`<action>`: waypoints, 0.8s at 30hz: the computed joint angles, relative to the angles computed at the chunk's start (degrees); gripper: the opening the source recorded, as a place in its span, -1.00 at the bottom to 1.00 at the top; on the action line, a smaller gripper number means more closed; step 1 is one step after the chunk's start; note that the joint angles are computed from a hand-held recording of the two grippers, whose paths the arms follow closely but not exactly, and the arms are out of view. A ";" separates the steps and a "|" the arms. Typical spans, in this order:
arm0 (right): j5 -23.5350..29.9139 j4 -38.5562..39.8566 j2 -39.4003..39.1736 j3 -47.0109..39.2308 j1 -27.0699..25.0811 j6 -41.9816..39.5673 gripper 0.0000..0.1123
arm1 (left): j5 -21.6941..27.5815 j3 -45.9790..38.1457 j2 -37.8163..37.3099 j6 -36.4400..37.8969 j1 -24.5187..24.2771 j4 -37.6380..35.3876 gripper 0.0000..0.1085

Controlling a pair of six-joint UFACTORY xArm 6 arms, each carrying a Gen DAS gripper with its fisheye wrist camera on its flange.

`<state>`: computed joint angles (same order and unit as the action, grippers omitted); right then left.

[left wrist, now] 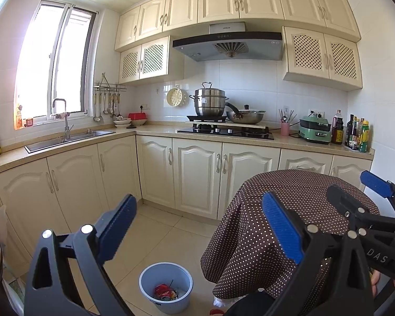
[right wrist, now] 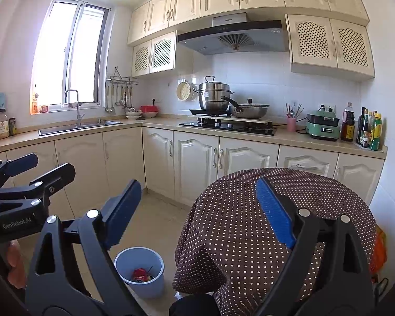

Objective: Collect trash

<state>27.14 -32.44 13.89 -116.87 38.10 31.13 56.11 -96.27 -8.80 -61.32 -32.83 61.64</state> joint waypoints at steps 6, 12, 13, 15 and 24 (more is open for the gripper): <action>0.17 -0.28 -0.04 0.08 0.05 0.20 0.56 | -0.04 0.11 -0.08 0.03 0.03 -0.02 0.74; 0.06 -0.26 -0.34 0.69 0.05 0.26 0.56 | 0.38 -0.02 0.04 -0.11 -0.19 0.14 0.74; 0.14 -0.01 -0.22 0.45 0.01 0.00 0.56 | 0.43 0.05 0.00 -0.13 -0.21 0.15 0.74; 0.17 -0.14 -0.32 0.58 0.07 0.10 0.56 | 0.48 0.20 -0.13 -0.22 -0.26 0.22 0.74; 0.46 -0.09 -0.02 0.10 0.18 0.08 0.57 | 0.45 0.48 -0.37 -0.19 -0.17 0.09 0.74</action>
